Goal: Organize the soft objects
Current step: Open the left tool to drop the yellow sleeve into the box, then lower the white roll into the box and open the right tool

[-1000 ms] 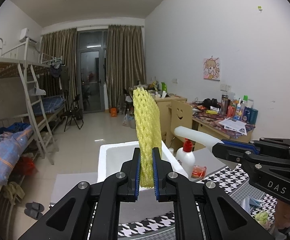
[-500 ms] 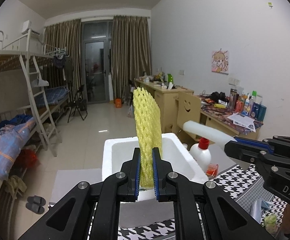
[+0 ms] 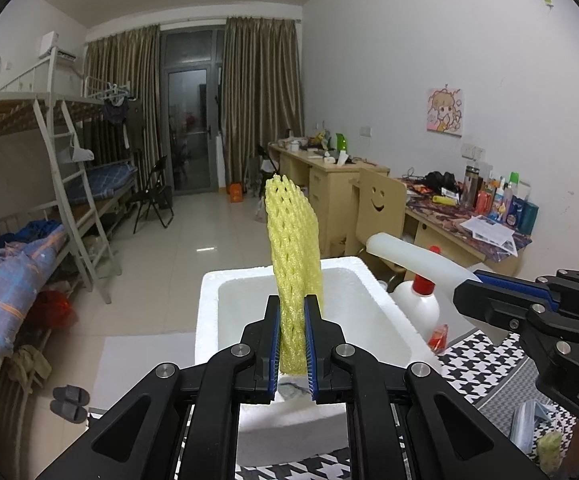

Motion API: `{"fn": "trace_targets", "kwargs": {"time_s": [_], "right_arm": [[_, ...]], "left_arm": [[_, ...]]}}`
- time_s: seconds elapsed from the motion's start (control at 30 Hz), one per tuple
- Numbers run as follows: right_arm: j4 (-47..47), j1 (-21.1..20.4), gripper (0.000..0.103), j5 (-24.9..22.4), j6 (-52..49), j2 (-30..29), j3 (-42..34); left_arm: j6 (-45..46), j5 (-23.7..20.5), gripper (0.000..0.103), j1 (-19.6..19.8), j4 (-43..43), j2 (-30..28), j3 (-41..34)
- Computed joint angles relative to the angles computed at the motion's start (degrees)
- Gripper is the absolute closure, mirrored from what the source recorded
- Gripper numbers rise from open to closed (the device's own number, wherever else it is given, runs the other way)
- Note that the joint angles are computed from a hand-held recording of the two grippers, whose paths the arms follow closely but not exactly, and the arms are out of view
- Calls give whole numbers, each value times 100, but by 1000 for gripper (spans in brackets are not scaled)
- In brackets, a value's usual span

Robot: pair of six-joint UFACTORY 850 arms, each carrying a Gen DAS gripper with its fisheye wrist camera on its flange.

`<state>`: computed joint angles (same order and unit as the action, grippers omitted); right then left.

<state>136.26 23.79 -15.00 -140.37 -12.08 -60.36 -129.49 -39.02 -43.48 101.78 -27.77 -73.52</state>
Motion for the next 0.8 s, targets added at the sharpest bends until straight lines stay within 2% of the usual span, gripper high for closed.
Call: {"fn": "trace_targets", "kwargs": {"time_s": [0.07, 0.1, 0.17, 0.2, 0.23, 0.37, 0.53, 0.8], "right_arm": [[108, 29, 90, 65, -104, -64, -65], [74, 37, 90, 99, -61, -97, -102], [52, 43, 90, 149, -6, -155, -171], [54, 46, 90, 172, -6, -178, -197], [104, 50, 90, 175, -51, -175, -180], [132, 78, 90, 245, -74, -232, -248], [3, 117, 90, 306, 56, -322, -354], [-731, 170, 90, 370, 786, -464, -525]], "left_arm": [[3, 86, 91, 60, -51, -40, -45], [39, 131, 87, 85, -52, -65, -69], [121, 190, 58, 135, -158, -117, -126], [10, 187, 35, 158, -129, -114, -100], [-125, 129, 26, 159, -69, -105, -64], [-91, 16, 23, 169, -142, -66, 2], [-216, -309, 7, 117, -176, 19, 141], [-282, -738, 1, 54, -340, 169, 350]]}}
